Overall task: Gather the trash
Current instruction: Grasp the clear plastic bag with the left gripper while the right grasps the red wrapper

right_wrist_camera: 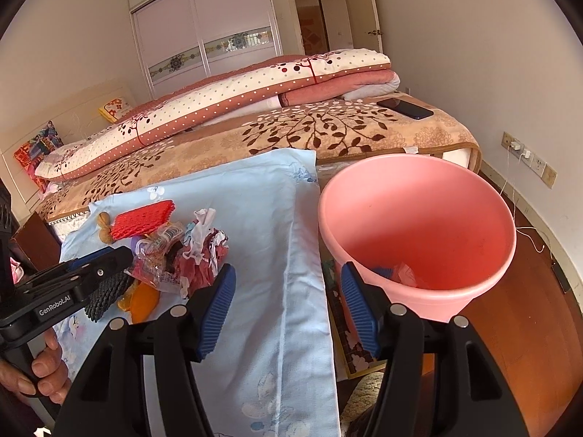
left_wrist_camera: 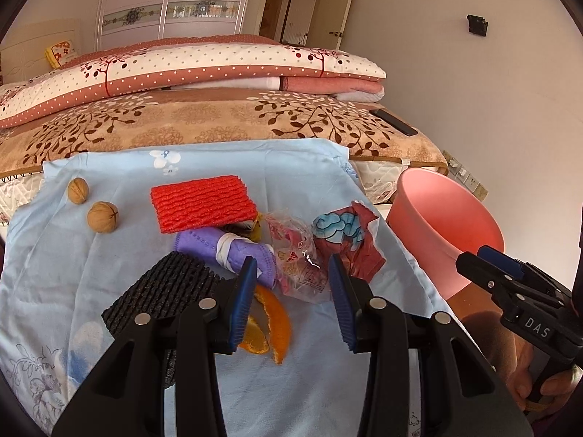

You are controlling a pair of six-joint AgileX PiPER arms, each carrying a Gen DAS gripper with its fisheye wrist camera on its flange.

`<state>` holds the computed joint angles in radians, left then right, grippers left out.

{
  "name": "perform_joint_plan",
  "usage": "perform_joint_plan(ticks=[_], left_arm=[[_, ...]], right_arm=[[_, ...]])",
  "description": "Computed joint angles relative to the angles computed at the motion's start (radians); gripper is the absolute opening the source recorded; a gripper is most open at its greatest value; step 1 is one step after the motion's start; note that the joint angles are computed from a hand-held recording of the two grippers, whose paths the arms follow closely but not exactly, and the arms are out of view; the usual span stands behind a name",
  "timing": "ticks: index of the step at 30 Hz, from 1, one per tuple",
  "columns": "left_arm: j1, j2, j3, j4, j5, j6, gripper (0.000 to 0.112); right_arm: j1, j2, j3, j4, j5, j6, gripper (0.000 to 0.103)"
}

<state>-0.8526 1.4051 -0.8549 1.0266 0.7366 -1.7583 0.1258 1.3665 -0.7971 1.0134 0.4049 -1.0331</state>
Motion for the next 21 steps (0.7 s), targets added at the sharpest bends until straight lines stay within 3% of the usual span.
perform_joint_plan(ticks=[9,11,15,21], left_arm=[[0.060,0.070,-0.028,-0.063,-0.066,0.058,0.041],[0.061,0.063,-0.014,-0.047,-0.083,0.036,0.029],[0.056,0.048,0.005,-0.021,-0.101,0.011,0.019],[0.031,0.002,0.033,0.023,-0.090,-0.024,0.012]], right_arm=[[0.022,0.035,-0.014,-0.012,0.005,0.006,0.061],[0.032,0.041,-0.020,-0.017,0.005,0.011,0.061],[0.068,0.053,-0.037,-0.039,0.003,0.039,0.063],[0.120,0.096,-0.088,-0.083,0.028,0.115,0.063]])
